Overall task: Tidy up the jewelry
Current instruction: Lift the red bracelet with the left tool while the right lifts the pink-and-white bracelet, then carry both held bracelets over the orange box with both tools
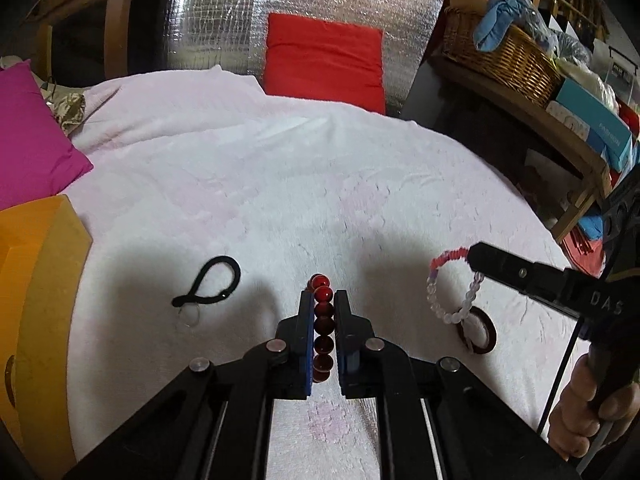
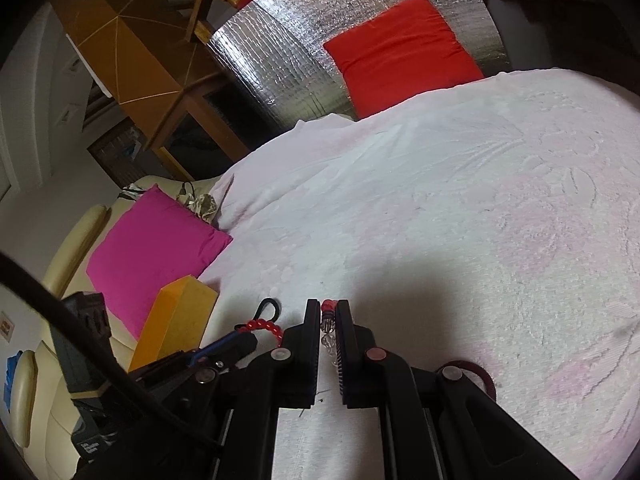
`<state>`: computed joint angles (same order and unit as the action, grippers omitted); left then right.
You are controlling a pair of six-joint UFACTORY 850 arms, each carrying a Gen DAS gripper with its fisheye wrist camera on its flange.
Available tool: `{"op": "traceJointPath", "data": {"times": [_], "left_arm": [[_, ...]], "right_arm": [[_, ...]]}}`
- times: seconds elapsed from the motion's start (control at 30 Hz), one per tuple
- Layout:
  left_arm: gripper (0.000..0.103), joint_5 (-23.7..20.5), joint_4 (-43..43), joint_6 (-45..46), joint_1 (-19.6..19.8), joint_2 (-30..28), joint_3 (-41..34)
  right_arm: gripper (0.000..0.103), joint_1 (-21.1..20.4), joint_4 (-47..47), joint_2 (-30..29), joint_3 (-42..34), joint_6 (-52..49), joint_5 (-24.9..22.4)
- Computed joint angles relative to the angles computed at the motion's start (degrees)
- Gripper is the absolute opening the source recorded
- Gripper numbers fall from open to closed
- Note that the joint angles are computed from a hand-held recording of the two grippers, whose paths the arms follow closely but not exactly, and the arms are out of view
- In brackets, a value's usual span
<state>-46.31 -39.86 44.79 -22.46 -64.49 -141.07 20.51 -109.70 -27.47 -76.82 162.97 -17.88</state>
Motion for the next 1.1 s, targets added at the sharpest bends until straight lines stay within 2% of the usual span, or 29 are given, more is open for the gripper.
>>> {"op": "traceJointPath", "data": {"times": [0.17, 0.53, 0.87, 1.1], "left_arm": [[0.010, 4.48, -0.47, 1.53, -0.07, 3.03, 4.68], [0.010, 14.71, 5.00, 0.12, -0.83, 7.56, 11.74], [0.010, 20.68, 8.45, -1.50, -1.07, 10.24, 15.74], [0.010, 23.33, 8.78, -1.14, -1.07, 11.75, 17.99]], "right_arm": [[0.008, 0.28, 1.25, -0.30, -0.38, -1.56, -0.22], [0.008, 1.13, 8.19, -1.26, -1.92, -10.47, -1.14], [0.008, 1.68, 10.67, -2.27, -3.38, -14.19, -1.72], [0.008, 2.22, 11.35, -3.21, -4.87, -16.06, -1.86]]}}
